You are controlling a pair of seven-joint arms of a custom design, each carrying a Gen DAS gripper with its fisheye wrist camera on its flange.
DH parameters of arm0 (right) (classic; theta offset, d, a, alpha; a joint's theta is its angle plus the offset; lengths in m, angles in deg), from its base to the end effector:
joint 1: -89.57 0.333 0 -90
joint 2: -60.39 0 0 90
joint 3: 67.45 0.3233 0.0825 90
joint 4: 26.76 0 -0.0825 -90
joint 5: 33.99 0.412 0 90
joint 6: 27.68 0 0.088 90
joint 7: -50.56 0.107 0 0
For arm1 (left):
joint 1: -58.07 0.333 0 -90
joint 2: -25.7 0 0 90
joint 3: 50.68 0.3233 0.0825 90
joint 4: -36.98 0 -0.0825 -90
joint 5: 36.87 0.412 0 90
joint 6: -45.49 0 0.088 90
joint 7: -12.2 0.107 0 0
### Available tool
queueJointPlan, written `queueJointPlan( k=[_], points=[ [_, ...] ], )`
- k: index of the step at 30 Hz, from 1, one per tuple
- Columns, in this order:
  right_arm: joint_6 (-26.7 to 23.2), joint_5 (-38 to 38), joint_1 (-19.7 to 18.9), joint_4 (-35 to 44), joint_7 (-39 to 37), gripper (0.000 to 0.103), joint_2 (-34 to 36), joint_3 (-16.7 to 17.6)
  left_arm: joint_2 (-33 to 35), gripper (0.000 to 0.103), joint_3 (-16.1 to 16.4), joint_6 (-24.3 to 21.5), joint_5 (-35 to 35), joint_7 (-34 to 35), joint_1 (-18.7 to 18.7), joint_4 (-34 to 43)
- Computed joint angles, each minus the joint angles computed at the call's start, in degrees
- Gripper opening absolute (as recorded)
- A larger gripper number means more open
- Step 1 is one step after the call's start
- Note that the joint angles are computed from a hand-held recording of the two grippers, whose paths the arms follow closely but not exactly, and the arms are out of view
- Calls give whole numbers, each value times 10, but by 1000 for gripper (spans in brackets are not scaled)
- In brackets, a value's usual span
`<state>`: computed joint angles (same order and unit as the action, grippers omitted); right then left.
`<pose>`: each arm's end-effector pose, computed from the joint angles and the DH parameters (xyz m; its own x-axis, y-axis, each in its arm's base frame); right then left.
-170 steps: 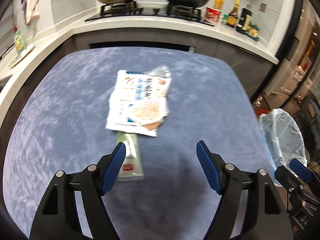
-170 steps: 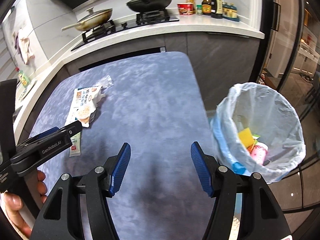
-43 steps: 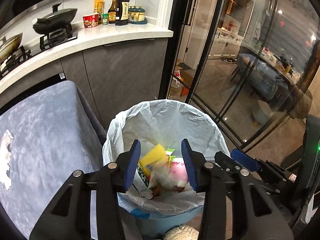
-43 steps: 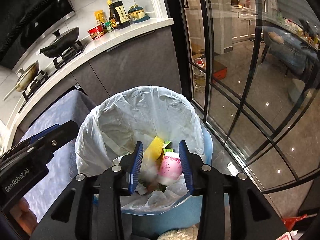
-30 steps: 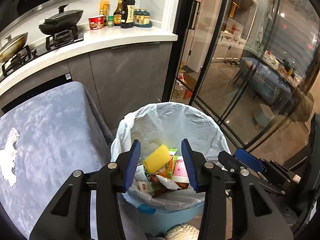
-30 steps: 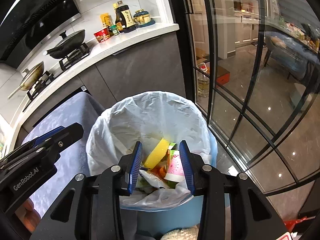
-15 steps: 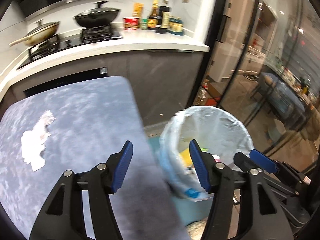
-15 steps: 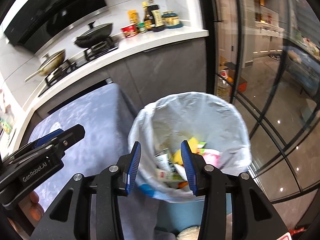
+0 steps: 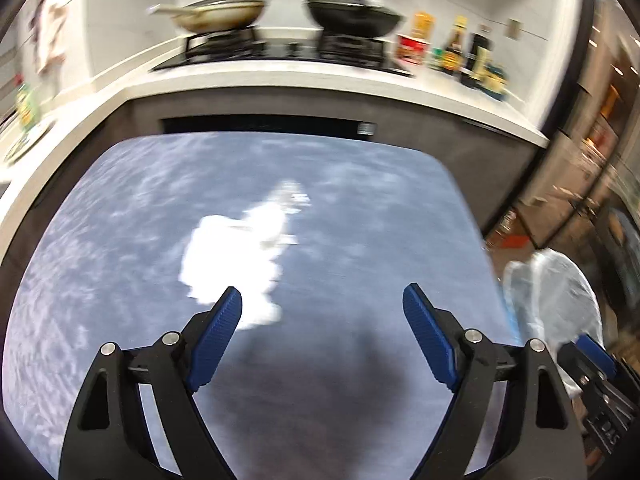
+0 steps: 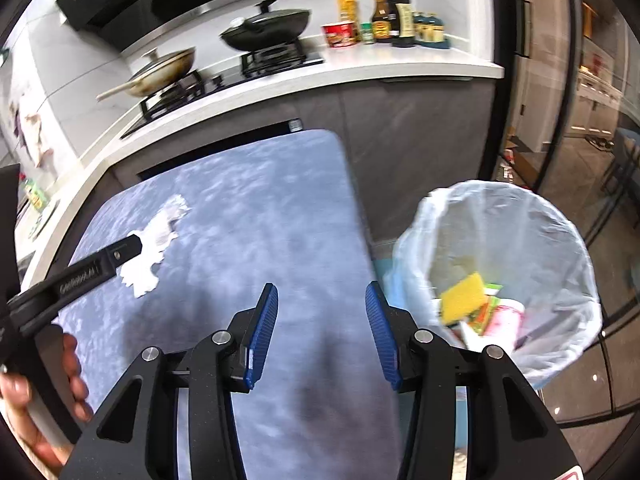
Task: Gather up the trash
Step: 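Move both open tools back over the table toward the white tissue, then grasp the white tissue with the left tool while the right tool grasps the clear plastic bag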
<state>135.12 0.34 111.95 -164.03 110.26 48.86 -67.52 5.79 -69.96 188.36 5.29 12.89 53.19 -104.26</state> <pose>0.4999 0.1731 0.4528 0.4378 -0.8848 -0.1596 -0.7320 -0.2478 -0.6346 0.4396 -0.2050 0.4430 0.5366 -0.8370 0.1070 -0.6009 -0.4680 -0.6480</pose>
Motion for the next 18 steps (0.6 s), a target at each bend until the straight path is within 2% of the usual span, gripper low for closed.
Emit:
queueJointPlan(
  k=[7,18],
  points=[
    [3,-17,18,20,20,45,29,28,-42,79,32,28,-24,19,34,-73],
    [0,-53,25,77,54,45,100,67,8,78,34,117,-18,50,82,-88]
  ],
)
